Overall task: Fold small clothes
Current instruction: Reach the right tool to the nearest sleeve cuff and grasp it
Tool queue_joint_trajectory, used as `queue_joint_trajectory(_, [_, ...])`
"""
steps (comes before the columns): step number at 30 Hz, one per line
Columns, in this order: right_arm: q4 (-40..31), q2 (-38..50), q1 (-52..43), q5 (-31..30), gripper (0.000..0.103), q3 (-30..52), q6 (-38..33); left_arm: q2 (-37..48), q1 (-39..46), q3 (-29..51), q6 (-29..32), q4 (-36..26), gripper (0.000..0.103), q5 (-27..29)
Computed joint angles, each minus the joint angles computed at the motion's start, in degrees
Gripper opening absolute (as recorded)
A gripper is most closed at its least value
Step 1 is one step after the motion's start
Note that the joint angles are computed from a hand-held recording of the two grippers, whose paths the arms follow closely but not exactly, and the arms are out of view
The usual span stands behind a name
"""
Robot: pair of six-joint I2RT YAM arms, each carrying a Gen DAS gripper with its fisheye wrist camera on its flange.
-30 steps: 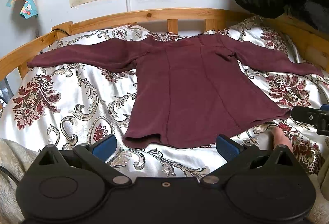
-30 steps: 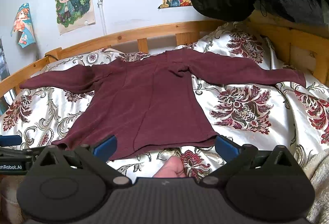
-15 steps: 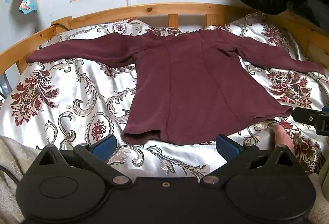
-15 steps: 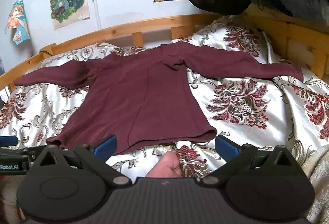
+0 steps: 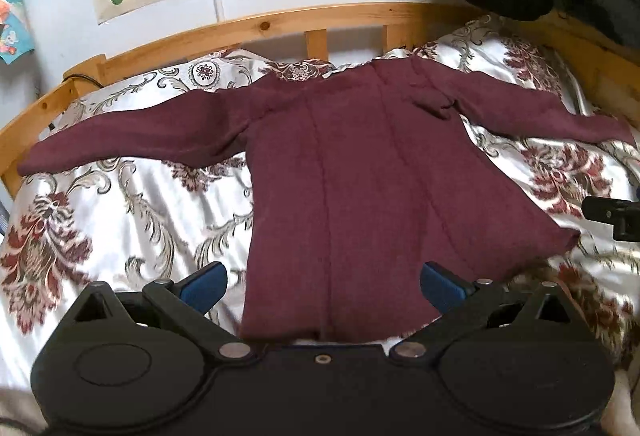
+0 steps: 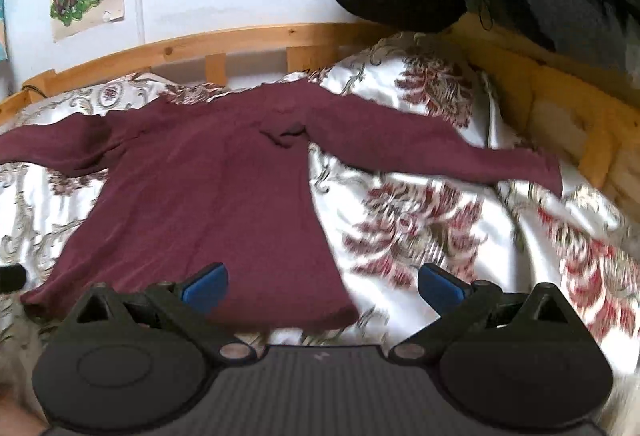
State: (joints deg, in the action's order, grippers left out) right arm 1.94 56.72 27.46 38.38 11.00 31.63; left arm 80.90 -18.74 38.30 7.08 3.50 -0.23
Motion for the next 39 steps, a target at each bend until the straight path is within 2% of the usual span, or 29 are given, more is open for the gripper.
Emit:
queue_joint_trajectory(4, [12.12,5.93,-10.34,-5.54,0.103,0.28,-9.61,7.44,1.39,8.53,-0.32,-1.98,0.102,1.65])
queue_joint_trajectory(8, [33.74,16.33,-20.20,-6.21,0.103,-1.40,-16.98,15.05,0.98,15.93,-1.17,-0.85,0.102,0.65])
queue_joint_trajectory(10, [41.11,20.29,-26.75,-9.35,0.103,-1.59,-17.96,19.17,0.28,18.82,-2.33,1.76,0.102,-1.05])
queue_joint_trajectory(12, [45.63,24.26,-33.98,-13.31,0.103,-0.58,-18.51,23.61,-0.10,21.84,-3.71,4.00,0.102,-1.26])
queue_joint_trajectory(16, [58.04,36.02,-46.15,-14.26,0.103,1.24,-20.32,31.28,-0.24,26.39,-6.39,7.85,0.102,-1.10])
queue_joint_trajectory(19, [56.54,41.13,-54.79,-18.16,0.103,4.69,-15.39,34.61,0.48,27.41,-8.36,9.39,0.102,0.20])
queue_joint_trajectory(23, [52.71,47.47,-62.58,-23.04,0.103,11.10,-7.64,37.50,2.05,30.27,-9.77,6.18,0.102,3.09])
queue_joint_trajectory(27, [57.27,53.11,-65.31,-25.96,0.102,13.70,-7.36,38.99,3.37,32.36,-11.53,3.50,0.102,4.91])
queue_joint_trajectory(29, [55.66,55.19,-65.77,-27.69,0.094,16.15,-7.47,39.51,3.67,33.02,-12.14,2.61,0.102,5.41])
queue_joint_trajectory(31, [53.23,56.53,-65.15,-27.94,0.082,18.06,-6.81,40.10,3.78,33.79,-12.64,1.52,0.102,5.31])
queue_joint_trajectory(32, [52.70,56.94,-64.54,-27.03,0.081,18.53,-6.98,40.44,3.81,34.20,-12.91,0.95,0.102,5.29])
queue_joint_trajectory(35, [52.74,55.86,-63.79,-26.59,0.067,17.36,-7.28,41.17,4.00,35.47,-13.09,-1.17,0.102,6.05])
queue_joint_trajectory(37, [53.09,56.03,-63.72,-27.73,0.048,17.57,-7.02,41.16,4.11,35.78,-13.39,-2.29,0.102,6.54])
queue_joint_trajectory(38, [53.95,56.12,-63.45,-27.65,0.044,17.32,-7.15,40.93,4.15,35.57,-13.63,-2.36,0.102,6.75])
queue_joint_trajectory(39, [55.32,56.17,-62.87,-27.42,0.034,16.83,-8.14,40.63,4.20,35.17,-13.87,-2.13,0.102,6.88])
